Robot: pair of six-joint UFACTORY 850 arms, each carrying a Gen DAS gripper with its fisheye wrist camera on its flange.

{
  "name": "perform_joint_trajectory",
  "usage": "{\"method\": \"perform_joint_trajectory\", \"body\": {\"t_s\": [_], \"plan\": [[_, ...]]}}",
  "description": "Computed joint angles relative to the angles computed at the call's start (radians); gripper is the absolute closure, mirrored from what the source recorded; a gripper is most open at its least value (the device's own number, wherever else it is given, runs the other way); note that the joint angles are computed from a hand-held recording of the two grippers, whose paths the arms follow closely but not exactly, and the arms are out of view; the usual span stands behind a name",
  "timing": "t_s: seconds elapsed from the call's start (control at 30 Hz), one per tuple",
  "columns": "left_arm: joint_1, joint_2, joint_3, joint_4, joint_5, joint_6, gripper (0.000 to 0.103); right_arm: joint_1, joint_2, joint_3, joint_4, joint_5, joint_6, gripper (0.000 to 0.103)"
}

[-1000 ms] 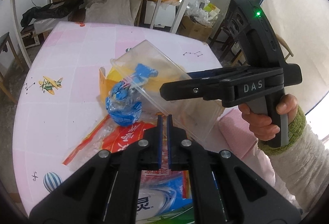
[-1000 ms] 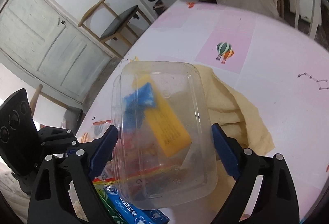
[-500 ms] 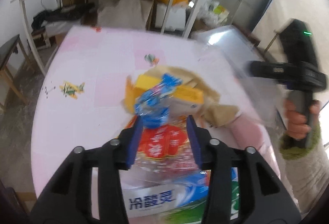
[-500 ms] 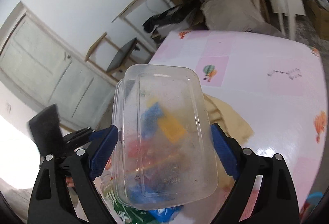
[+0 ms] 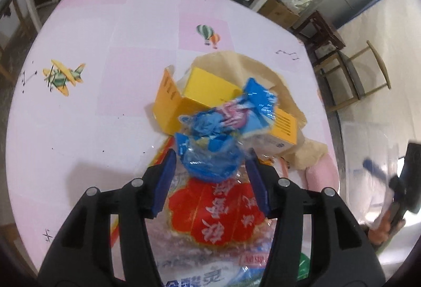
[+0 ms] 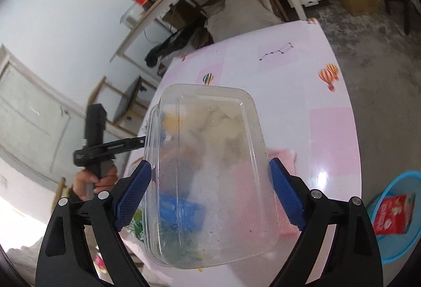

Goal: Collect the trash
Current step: 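Carry the box and wrapper with both grippers over the blue wastebasket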

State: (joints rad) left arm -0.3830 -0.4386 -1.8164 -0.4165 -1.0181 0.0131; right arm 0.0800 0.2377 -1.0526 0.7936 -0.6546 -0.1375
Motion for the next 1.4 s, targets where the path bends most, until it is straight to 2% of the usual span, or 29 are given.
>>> {"method": "perform_joint_trajectory", "body": {"t_s": [0.13, 0.33, 0.63, 0.73, 0.87, 0.97, 1.07, 1.17, 1.23, 1.3, 1.4], "plan": [[0.011, -0.003, 0.011, -0.024, 0.014, -0.036, 0.069, -0.012, 0.05, 0.063, 0.064, 0.024, -0.031, 0.016], [0.012, 0.047, 0.072, -0.03, 0.093, -0.05, 0.077, -0.029, 0.086, 0.107, 0.11, 0.029, -0.051, 0.016], [-0.023, 0.229, 0.205, 0.094, 0.278, -0.07, 0.081, -0.032, 0.135, 0.13, 0.076, 0.048, 0.002, 0.016], [-0.05, 0.29, 0.229, 0.151, 0.314, -0.075, 0.081, -0.045, 0.171, 0.153, 0.083, 0.051, 0.01, 0.016], [-0.101, 0.348, 0.231, 0.098, 0.312, 0.002, 0.081, -0.068, 0.246, 0.188, 0.047, 0.061, 0.072, 0.016], [-0.164, 0.352, 0.203, 0.034, 0.287, 0.073, 0.081, -0.116, 0.34, 0.231, -0.011, 0.062, 0.156, 0.016], [-0.247, 0.314, 0.164, -0.056, 0.254, 0.149, 0.081, -0.196, 0.445, 0.278, -0.091, 0.035, 0.258, 0.016], [-0.337, 0.257, 0.121, -0.096, 0.227, 0.198, 0.081, -0.34, 0.566, 0.339, -0.125, -0.047, 0.317, 0.016], [-0.388, 0.198, 0.069, -0.114, 0.181, 0.208, 0.081, -0.52, 0.651, 0.39, -0.079, -0.158, 0.275, 0.016], [-0.434, 0.127, 0.002, -0.134, 0.118, 0.213, 0.081, -0.729, 0.712, 0.44, 0.0, -0.29, 0.189, 0.016], [-0.507, -0.005, -0.138, -0.117, 0.018, 0.178, 0.08, -1.043, 0.767, 0.517, 0.093, -0.486, 0.062, 0.016]]}}
